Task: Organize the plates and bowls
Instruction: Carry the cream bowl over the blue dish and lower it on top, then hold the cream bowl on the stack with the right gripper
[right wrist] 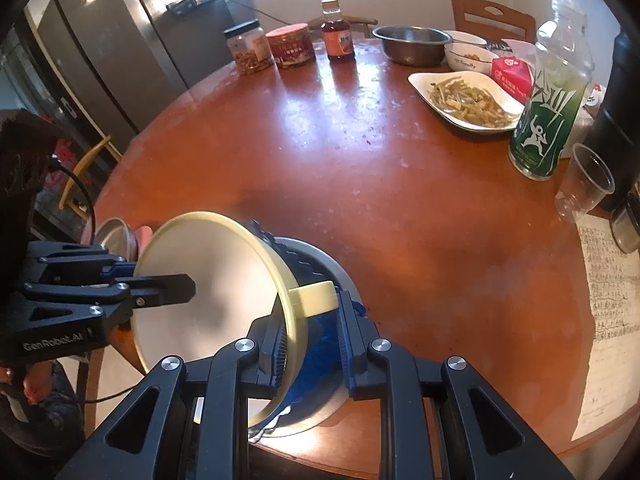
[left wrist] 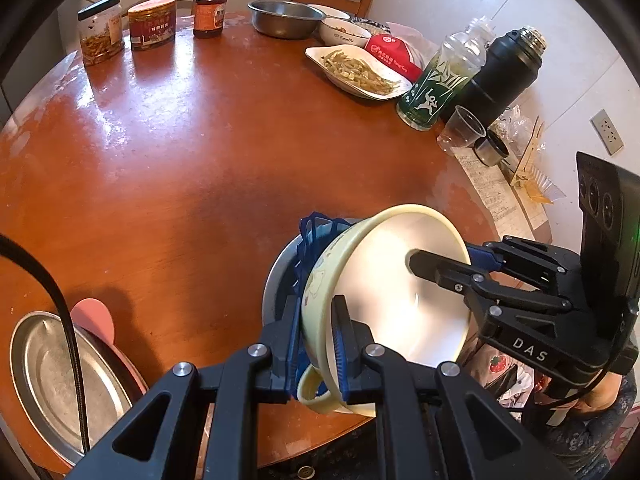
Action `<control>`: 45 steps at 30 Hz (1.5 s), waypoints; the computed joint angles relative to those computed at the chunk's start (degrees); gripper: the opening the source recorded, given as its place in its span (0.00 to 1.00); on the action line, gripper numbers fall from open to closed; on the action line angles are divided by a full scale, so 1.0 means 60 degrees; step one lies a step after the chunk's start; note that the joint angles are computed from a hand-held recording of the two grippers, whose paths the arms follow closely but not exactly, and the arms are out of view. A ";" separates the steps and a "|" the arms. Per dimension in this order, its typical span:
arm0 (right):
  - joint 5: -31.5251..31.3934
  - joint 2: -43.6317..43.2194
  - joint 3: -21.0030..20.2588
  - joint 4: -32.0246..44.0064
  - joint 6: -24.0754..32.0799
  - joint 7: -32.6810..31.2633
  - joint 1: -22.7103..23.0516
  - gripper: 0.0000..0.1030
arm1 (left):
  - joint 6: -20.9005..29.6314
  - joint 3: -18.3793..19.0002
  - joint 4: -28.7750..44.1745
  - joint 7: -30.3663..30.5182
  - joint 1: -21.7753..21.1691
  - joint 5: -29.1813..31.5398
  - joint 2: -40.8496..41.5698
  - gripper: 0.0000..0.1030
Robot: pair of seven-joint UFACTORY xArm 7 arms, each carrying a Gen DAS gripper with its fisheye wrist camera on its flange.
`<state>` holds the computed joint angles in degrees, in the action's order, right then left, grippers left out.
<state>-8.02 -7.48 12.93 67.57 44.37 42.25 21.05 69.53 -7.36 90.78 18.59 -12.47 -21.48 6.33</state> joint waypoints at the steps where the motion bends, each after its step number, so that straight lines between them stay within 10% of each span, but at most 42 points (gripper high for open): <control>1: -0.0032 0.0022 0.0006 0.0006 0.0060 -0.0010 0.0001 0.22 | -0.0014 -0.0003 0.0010 0.0014 -0.0004 0.0014 0.0019 0.15; 45: -0.1013 0.0252 0.0098 0.0664 0.1030 -0.0269 0.0159 0.35 | -0.0486 0.0001 -0.0343 0.0245 -0.0094 0.0216 -0.0228 0.15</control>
<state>-14.09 -5.97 13.52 71.56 50.55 40.64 22.00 66.61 -7.36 88.72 20.07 -13.04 -20.18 4.97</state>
